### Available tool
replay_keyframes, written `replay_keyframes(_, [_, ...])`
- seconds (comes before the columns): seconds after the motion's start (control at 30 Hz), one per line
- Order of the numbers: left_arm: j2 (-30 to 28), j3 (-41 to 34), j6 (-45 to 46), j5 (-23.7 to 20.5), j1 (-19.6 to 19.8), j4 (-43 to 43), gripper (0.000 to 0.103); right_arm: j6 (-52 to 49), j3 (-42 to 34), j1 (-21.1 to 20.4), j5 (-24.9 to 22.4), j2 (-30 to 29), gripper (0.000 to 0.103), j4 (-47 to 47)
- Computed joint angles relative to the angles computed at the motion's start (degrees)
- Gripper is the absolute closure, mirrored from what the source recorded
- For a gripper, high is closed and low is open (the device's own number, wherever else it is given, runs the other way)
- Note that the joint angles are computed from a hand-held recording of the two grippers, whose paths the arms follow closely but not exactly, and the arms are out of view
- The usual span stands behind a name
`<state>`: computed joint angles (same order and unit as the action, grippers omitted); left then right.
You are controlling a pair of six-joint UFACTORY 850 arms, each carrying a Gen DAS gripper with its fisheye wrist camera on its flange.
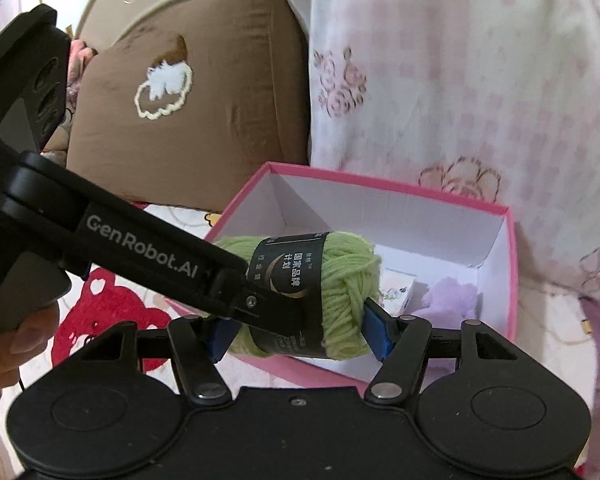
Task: Organize objects
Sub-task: 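Carry the yarn ball with the left tool over the pink box and lower it, then open the left tool to release the yarn ball and withdraw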
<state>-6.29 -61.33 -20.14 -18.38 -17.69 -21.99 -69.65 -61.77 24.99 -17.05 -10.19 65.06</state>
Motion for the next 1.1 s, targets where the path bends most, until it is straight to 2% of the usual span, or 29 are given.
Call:
replay_keyframes(0.17, [-3.7, -3.3, -2.9, -3.0, 1.3, 4.0, 0.039, 5.0, -2.9, -0.8, -2.7, -4.1, 0.038, -1.6])
replay_keyframes(0.37, [-7.2, -5.0, 1.7, -5.8, 2.8, -2.1, 0.039, 7.2, -4.0, -1.0, -3.4, -7.1, 0.04, -2.2])
replay_keyframes(0.5, [-8.7, -5.2, 2.9, -5.7, 2.9, -3.6, 0.039, 9.5, -4.5, -1.3, -3.7, -8.3, 0.04, -3.9])
replay_keyframes(0.6, [-9.0, -5.4, 1.0, -5.5, 2.6, -1.0, 0.038, 12.1, -5.6, -1.4, -4.0, -9.5, 0.04, -6.8])
replay_keyframes(0.73, [-7.7, -3.9, -1.2, -3.7, 2.1, 2.9, 0.036, 9.9, -5.4, -1.8, -4.6, -9.5, 0.042, -6.2])
replay_keyframes(0.8, [-7.1, -2.9, 2.2, -2.9, 2.6, -0.9, 0.037, 9.0, -5.4, -2.0, -5.3, -9.5, 0.042, -5.5])
replay_keyframes(0.9, [-6.0, -1.5, 2.5, -1.2, 2.8, -2.2, 0.043, 9.2, -5.7, -2.5, -6.5, -9.6, 0.042, -4.6])
replay_keyframes(0.97, [-5.5, -1.2, -0.4, -0.5, 2.4, 1.0, 0.047, 10.0, -5.9, -2.7, -7.6, -9.9, 0.042, -4.2])
replay_keyframes(1.03, [-5.2, -1.0, -5.3, -0.2, 1.9, 6.8, 0.055, 10.3, -6.1, -2.9, -8.4, -10.3, 0.042, -3.4])
replay_keyframes(1.1, [-5.0, -0.8, -7.6, -0.5, 2.1, 8.9, 0.057, 10.8, -6.5, -3.0, -9.4, -10.9, 0.042, -2.9])
